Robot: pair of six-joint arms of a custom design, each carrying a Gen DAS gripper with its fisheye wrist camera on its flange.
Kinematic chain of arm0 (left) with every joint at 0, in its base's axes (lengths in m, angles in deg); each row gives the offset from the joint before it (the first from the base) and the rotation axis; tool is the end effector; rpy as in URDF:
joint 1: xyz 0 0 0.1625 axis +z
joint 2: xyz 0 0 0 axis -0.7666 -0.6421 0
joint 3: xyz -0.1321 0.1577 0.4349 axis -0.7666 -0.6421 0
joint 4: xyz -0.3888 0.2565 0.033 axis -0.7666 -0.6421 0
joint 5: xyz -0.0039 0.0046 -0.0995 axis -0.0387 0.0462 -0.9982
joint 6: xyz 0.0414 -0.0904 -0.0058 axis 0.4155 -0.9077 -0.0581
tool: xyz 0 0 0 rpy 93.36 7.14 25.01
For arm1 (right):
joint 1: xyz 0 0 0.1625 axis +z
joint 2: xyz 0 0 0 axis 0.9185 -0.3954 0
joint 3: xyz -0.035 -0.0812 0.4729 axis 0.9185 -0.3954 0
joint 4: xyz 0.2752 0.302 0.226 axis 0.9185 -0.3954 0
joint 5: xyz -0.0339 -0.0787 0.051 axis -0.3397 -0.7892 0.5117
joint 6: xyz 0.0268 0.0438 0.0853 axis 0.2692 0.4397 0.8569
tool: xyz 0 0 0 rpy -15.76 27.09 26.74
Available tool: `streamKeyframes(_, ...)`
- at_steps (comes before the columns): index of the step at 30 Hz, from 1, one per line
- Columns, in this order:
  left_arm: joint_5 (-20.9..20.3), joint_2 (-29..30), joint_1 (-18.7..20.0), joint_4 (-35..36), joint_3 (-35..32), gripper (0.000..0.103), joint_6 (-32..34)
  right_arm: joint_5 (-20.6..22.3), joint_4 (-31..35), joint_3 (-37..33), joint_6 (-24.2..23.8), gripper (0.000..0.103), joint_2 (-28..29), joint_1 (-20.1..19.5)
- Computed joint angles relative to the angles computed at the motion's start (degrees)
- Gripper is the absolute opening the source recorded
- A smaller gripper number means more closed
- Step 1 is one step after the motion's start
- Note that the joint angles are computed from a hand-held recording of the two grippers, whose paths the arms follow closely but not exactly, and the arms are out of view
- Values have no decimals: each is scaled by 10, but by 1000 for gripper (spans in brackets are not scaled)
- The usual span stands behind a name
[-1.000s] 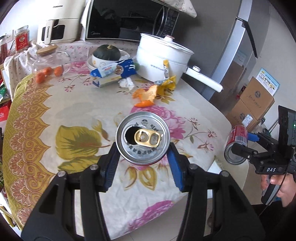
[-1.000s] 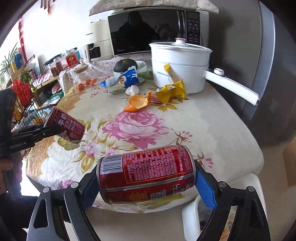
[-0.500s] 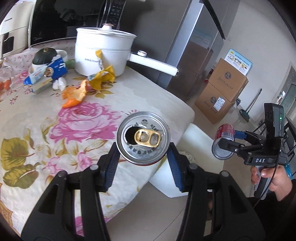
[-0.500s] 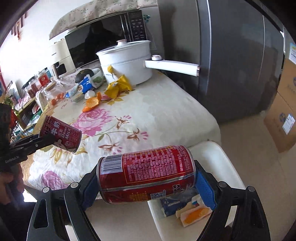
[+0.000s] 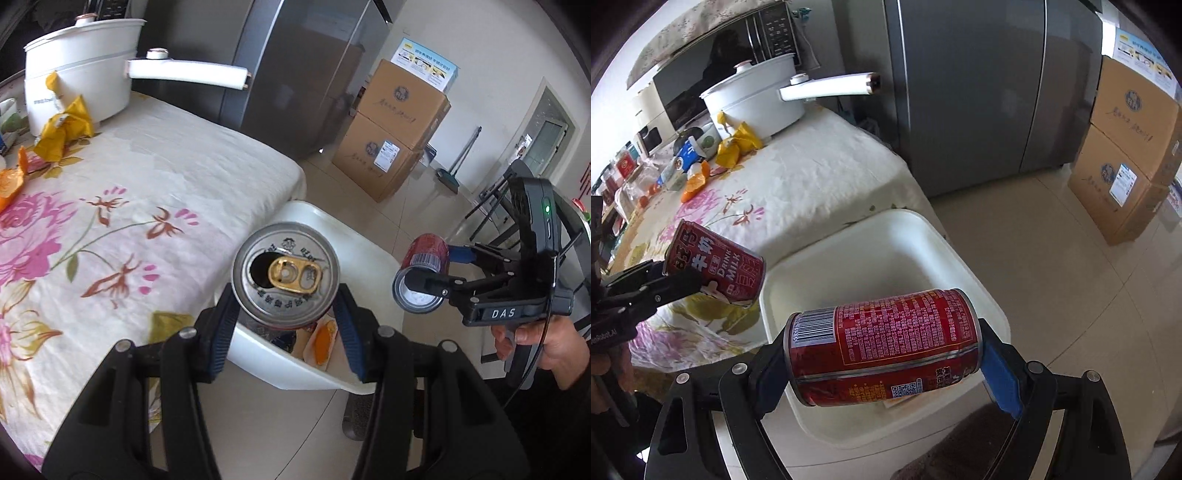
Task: Collect trash
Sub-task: 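Carry both red cans over the white bin, then open the left tool to drop its red can while the right tool releases its can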
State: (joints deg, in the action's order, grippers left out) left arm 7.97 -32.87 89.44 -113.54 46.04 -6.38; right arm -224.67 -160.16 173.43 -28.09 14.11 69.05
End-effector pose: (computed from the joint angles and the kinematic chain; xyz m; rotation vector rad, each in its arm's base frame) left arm -0.2748 -0.4492 0.5049 0.8631 2.7268 -0.6043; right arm 0.5118 -0.4171 0.2654 0.3602 -2.3681 0.7021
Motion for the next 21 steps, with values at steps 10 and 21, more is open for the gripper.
streamKeyframes(10,14,21,-7,44,3,66,11,-7,43,-1,15,91,-9,-7)
streamKeyframes(21,57,7,-7,67,-8,72,10,-8,50,-6,22,91,-3,-7)
